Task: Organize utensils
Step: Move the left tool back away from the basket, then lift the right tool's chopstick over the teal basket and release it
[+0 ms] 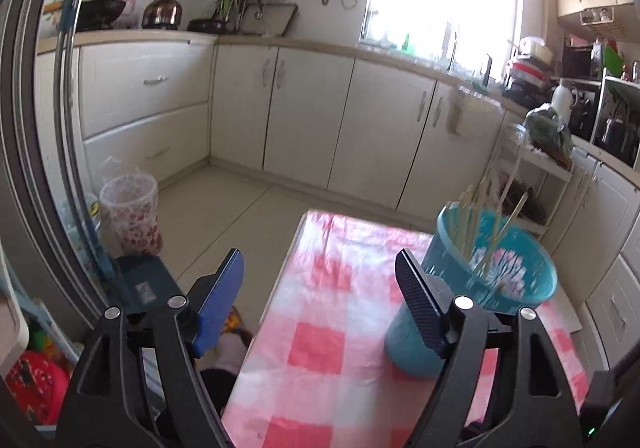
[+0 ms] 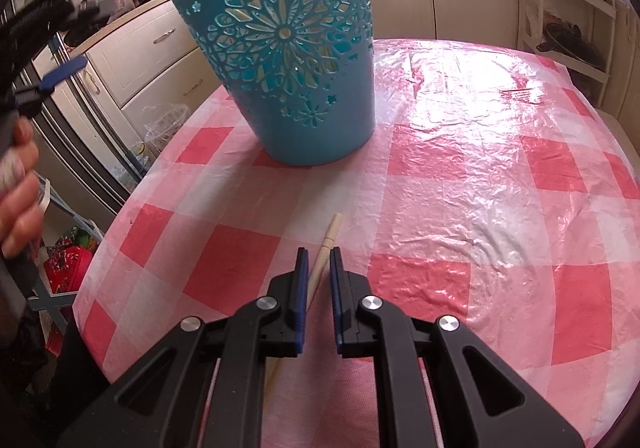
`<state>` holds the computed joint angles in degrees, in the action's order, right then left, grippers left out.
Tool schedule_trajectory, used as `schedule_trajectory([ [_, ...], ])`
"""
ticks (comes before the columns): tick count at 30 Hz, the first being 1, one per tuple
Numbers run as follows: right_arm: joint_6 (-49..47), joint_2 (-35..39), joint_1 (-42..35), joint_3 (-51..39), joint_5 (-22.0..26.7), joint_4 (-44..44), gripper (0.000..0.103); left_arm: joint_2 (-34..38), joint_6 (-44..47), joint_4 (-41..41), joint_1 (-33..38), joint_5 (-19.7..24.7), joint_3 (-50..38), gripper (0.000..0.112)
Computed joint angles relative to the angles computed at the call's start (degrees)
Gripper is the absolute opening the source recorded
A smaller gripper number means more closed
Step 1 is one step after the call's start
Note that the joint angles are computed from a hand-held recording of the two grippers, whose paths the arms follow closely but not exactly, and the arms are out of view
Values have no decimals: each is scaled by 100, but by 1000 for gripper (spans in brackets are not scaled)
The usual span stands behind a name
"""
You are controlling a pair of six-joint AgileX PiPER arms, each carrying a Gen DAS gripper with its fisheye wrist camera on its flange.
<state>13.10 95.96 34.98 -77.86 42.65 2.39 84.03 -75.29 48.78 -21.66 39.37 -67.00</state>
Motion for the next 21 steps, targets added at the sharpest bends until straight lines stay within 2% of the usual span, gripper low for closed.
schedule_trajectory([
  [6, 876, 162, 465, -293, 388, -1102, 11, 297, 228, -602, 125, -523, 724, 74],
  [8, 1122, 227, 638, -382, 549, -1465, 11, 483, 443, -695, 59, -539, 668, 75],
  [9, 1230, 253, 705, -421, 615, -1604, 11, 572, 683, -870, 51, -550, 608, 79],
  [11, 1394, 281, 799, -431, 661, -1809, 11, 750, 1428, -1520, 121, -550, 433, 81],
  [13, 1507, 296, 919, -406, 664, -2057, 11, 834, 1486, -1540, 83, -459, 334, 87],
  [15, 1509, 265, 912, -345, 585, -2022, 9, 870, 1548, -1596, 81, -436, 308, 94],
  [21, 985, -163, 448, 125, 51, -923, 6, 1011, 1755, -1794, 23, -152, 108, 94],
])
